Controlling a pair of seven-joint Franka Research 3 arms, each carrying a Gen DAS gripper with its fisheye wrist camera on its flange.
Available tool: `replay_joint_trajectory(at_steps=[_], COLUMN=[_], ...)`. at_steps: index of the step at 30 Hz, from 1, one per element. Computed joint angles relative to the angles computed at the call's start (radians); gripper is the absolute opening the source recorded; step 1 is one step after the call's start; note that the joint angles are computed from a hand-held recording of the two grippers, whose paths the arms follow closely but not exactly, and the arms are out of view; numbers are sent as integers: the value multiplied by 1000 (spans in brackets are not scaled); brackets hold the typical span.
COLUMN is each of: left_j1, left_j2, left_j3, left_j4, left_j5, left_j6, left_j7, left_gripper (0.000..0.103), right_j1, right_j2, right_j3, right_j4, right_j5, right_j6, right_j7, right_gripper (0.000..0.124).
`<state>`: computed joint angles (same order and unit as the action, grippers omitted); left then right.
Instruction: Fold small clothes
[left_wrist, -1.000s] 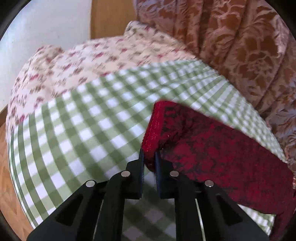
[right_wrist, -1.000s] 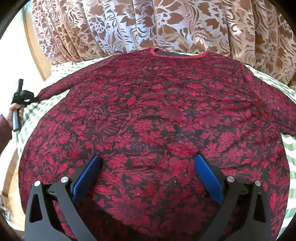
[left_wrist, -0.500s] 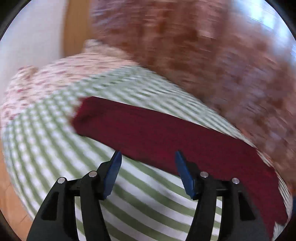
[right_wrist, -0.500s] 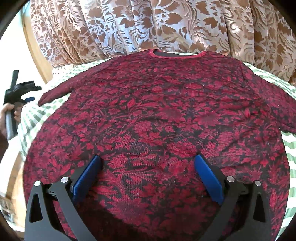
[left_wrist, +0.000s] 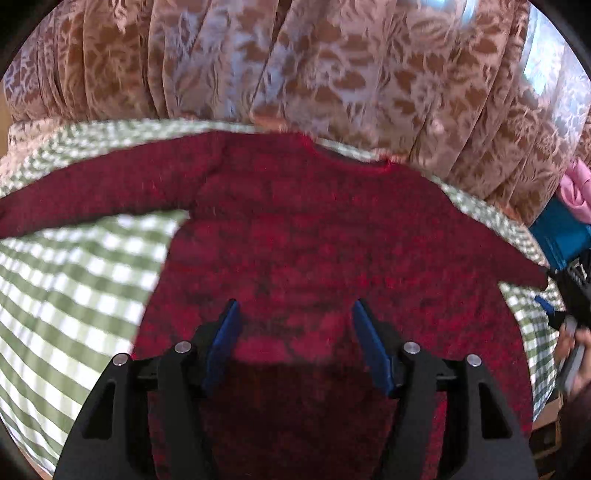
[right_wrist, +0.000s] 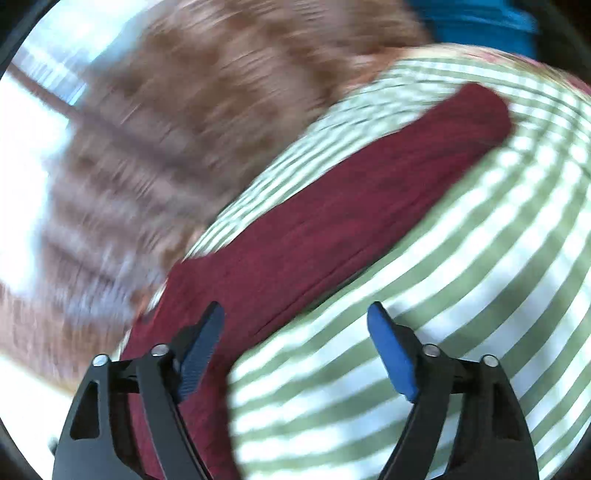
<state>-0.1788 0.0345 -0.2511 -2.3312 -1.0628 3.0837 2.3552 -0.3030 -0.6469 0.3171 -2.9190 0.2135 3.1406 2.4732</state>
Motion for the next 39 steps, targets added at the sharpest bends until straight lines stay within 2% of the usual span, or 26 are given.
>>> replay_joint_trajectory(at_steps=[2,5,7,9,12,16,20,22,24,27,29,34,37,39], left_j1=[-6,6,10,26,34,94,113,130,121,105,91,54,44,41], left_j2=[11,17,26,37,42,51,48,42,34,13,4,-17,-28,-33], left_j3=[8,-8,-6,-18,-22,-79,-98,-116,-105,-78,-54,14,43,55], left_j4=[-15,-24,-27,-25,-37,-21,-16,0,6,17,22,27,32,39], left_j5=[116,148,227,263,378,334,301,176,100,-28,-92,-210,-252,-266], left_j6=[4,19,26,34,54,40,25,-4,-25,-71,-100,-162,-194,-208], left_j7=[-114,-134,-202,-224,-310,-263,-239,-134,-69,33,76,152,178,192], left_gripper=[63,64,65,68,68,69,69,70,70,70,70,69,69,69], right_j1=[-34,-128,-231,-261,-390,-558,-584,-560,-514,-405,-343,-261,-224,-170], right_j2=[26,76,109,147,152,89,69,59,64,117,184,428,608,718], right_j3=[-49,-47,-8,3,76,208,244,247,233,195,202,298,377,385], right_j4=[-5,7,28,53,105,181,253,288,319,382,449,652,798,874], right_j5=[7,15,-26,24,-86,-274,-401,-443,-470,-479,-497,-617,-778,-791], right_j6=[11,26,22,29,-73,-260,-358,-361,-342,-284,-256,-215,-244,-236], right_j7=[-14,-5,42,-8,20,78,102,104,94,64,52,84,159,123], right_gripper=[73,56,45,39,14,10,10,10,10,10,10,10,10,15])
